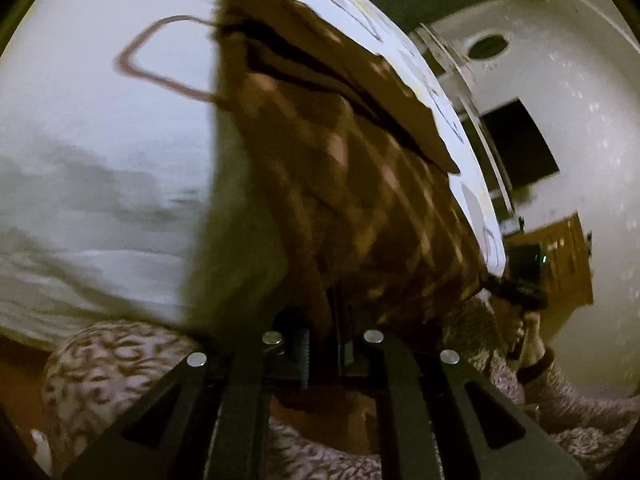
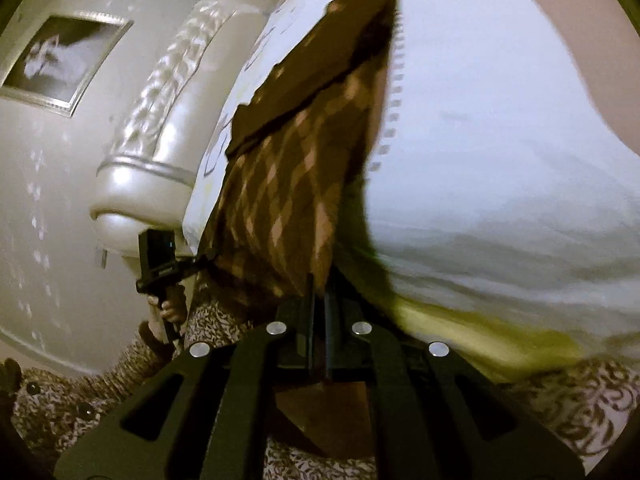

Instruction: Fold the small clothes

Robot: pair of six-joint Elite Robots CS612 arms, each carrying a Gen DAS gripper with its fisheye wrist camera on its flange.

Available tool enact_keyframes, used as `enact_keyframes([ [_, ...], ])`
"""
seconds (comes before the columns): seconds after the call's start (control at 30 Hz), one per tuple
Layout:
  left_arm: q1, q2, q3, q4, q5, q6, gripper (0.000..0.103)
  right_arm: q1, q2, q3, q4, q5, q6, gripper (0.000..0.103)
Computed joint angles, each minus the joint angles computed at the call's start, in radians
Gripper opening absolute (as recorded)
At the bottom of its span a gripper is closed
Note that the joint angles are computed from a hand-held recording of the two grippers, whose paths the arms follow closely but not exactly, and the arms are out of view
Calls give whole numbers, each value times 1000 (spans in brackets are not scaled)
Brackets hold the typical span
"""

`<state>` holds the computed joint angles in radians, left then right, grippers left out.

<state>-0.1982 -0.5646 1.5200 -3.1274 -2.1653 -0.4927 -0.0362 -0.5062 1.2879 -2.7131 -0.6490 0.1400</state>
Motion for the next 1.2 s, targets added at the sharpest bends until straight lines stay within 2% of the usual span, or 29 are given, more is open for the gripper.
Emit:
enact_keyframes([
  [0.17,19,17,-4,-30,-23,-80,6,-8,11,-1,-17,23,38,2],
  [0.23,19,11,2,-18,-19,-66,6,-5,13,-6,1,49,10,2],
  [0.37,-1,-3,-1,45,37,-6,6,5,2,-10,35,-16,-21,3],
  [0.47,-20,-19,-7,139,114,55,10,6,-3,-9,70,-67,-27,7],
  [0.5,-26,-23,-9,157,133,67,15,7,-3,-10,73,-88,-17,9],
  [0.53,-32,-26,-11,172,152,81,20,7,-2,-12,75,-104,-4,20],
  [0.57,-40,-29,-14,184,174,99,33,8,-2,-15,82,-120,2,35],
  [0.6,-46,-29,-15,190,186,110,48,9,-4,-15,86,-139,2,42],
  [0.63,-52,-30,-17,199,200,125,56,13,-4,-21,98,-163,-1,44],
  [0.67,-61,-32,-20,216,222,145,70,15,0,-30,115,-159,-13,46],
  [0.7,-69,-34,-24,237,242,158,77,17,3,-40,141,-155,-33,47],
  [0.77,-87,-36,-42,315,301,183,78,25,8,-57,172,-157,-67,57],
  [0.83,-96,-33,-64,394,329,225,77,29,10,-69,200,-150,-101,59],
  [0.87,-97,-31,-73,414,319,245,65,30,10,-73,218,-148,-119,59],
  [0.9,-95,-28,-79,432,297,257,45,32,11,-77,239,-146,-137,58],
  [0.93,-92,-23,-89,464,272,267,35,36,12,-84,269,-149,-158,52],
  [0.97,-91,-20,-94,484,267,268,16,42,13,-96,315,-165,-196,41],
  [1.0,-89,-15,-104,516,255,264,6,48,15,-108,353,-183,-226,34],
  [1.07,-83,-12,-108,519,229,264,5,60,18,-133,423,-214,-281,4],
  [1.2,-76,-21,-87,469,159,337,3,69,14,-138,472,-197,-368,3],
])
